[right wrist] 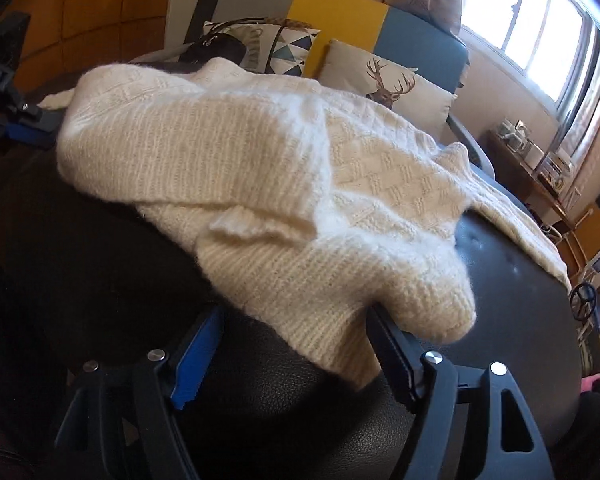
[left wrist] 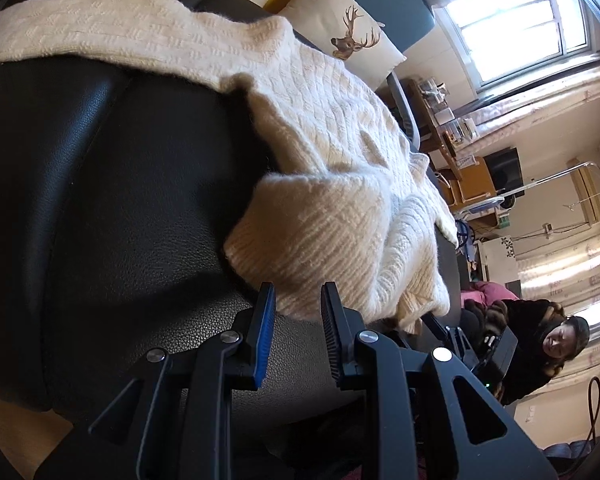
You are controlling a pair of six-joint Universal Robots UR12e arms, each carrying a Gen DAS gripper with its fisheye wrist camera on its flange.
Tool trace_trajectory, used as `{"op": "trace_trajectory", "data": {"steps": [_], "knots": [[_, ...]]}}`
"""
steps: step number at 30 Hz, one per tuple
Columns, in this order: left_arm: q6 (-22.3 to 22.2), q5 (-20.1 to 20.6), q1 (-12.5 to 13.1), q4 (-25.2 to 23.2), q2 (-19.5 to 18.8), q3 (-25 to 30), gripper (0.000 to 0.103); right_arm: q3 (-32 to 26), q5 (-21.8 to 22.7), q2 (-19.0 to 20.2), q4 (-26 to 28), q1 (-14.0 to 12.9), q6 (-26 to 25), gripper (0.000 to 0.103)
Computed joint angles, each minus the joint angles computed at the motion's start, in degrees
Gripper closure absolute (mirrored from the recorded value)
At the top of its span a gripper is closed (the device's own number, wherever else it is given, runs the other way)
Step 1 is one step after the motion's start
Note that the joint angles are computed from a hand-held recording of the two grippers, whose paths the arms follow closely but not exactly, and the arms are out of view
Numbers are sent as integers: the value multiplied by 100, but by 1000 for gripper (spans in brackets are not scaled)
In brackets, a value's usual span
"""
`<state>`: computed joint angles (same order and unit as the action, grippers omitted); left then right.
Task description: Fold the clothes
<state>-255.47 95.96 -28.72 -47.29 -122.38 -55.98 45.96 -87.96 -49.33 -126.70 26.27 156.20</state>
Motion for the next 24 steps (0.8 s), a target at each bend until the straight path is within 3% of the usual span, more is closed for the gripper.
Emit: {"op": "trace_trajectory", "data": {"steps": [3,5,6,7,11,15,18,21,24], "knots": [[-16,12,-13,75,30,-57,77,-159,-172,61,169,48,-7,29],[-32,3,-18,146,46,-96,74,-224,-263,69,292,92,-81,43],[-33,1,-20,155,39,-85,74,-248,-298,68,349,114,-126,79],[-35,0,-22,163,30,-72,73,-281,-470,83,378,151,-152,99],[65,1,-35,105,4,-10,73,-244,-415,18,239,113,107,99],[222,86,-55,-76,-27,88,73,-596,443,-6,480,-91,824,99],[171,61,-55,53,13,-8,73,-1104,1485,63,545,-409,2077,99],[216,109,-68,22,28,-19,73,-1526,2533,198,43,-750,3530,99],[259,180,-88,-11,35,-15,73,-1892,3152,398,-585,-1012,4771,99]]}}
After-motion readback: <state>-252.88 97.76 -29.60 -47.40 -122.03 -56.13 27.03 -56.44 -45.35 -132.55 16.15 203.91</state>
